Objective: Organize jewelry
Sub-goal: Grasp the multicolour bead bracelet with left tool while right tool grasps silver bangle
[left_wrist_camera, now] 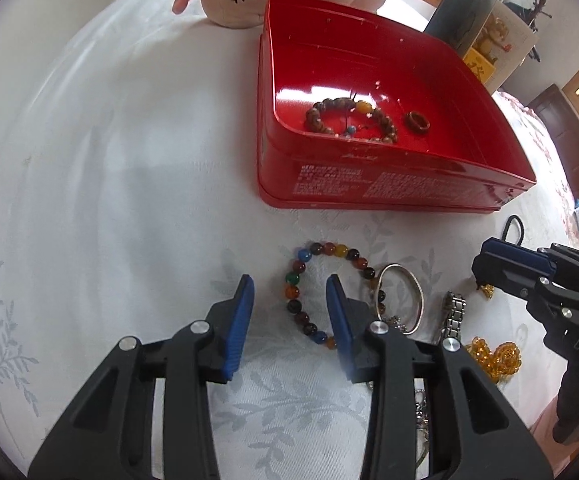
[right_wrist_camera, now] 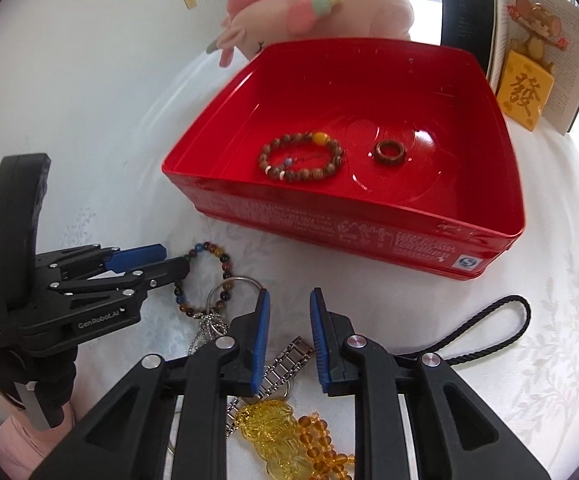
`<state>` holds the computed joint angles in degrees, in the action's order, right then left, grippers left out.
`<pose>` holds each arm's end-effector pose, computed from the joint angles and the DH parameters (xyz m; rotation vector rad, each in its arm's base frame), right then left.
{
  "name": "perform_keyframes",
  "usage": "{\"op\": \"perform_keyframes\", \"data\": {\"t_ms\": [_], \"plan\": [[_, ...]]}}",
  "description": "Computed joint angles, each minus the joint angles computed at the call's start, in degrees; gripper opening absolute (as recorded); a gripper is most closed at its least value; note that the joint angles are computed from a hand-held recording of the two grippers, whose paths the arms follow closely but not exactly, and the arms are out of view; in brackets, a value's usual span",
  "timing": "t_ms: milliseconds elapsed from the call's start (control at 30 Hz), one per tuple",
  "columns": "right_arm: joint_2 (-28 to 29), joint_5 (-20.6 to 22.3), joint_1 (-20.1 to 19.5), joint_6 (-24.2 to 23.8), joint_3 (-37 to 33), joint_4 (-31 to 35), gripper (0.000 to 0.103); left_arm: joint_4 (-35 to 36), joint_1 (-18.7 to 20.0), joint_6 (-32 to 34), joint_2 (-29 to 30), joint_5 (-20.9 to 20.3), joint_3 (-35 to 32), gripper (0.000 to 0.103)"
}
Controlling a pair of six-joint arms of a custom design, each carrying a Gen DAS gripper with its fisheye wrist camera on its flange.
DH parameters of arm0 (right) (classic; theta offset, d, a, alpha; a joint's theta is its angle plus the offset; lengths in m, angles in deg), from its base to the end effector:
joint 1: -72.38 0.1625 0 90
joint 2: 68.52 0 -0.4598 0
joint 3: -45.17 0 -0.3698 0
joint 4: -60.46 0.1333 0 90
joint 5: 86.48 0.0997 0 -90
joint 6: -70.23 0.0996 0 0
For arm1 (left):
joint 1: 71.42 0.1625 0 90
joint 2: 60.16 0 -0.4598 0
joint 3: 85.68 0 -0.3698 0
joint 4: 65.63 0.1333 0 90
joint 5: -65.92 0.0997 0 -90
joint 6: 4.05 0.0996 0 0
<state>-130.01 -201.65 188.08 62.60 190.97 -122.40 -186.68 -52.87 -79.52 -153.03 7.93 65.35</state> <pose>0.2416 -0.2923 0.1242 0.7355 -2.6149 0.2957 -0.1516 -0.2472 0.1870 0.0848 2.4946 -0.5138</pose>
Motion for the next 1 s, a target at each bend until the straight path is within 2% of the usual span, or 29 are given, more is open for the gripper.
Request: {"op": "perform_keyframes", "data": {"t_ms": [233, 467, 567, 667, 1000], "plan": [[1.15, -0.13, -0.53, 0.25, -0.32, 0.39, 0.020, -1.33, -0.27, 0.43, 2.07, -0.19, 0.48, 0.035], [2.49, 0.44, -1.32, -0.27, -0.37, -0.24, 0.020, -0.42, -0.28, -0.40, 3.07, 0.43, 0.22, 0.013], [3.47, 0.86, -1.47, -0.53, -0.40, -0.74, 0.020, 0.04, 0.01, -0.96, 2.50, 0.59, 0.22, 0.007], [4.61, 1.27, -1.40, -0.73, -0.66, -0.85, 0.020, 0.26, 0.63, -1.24, 0.82, 0.57, 0.31, 0.007], [7.49, 2.41, -1.94, -1.86, -1.32, -1.99, 0.020, 10.09, -0.37, -7.94, -0.59, 2.71, -1.66, 0.006]]}}
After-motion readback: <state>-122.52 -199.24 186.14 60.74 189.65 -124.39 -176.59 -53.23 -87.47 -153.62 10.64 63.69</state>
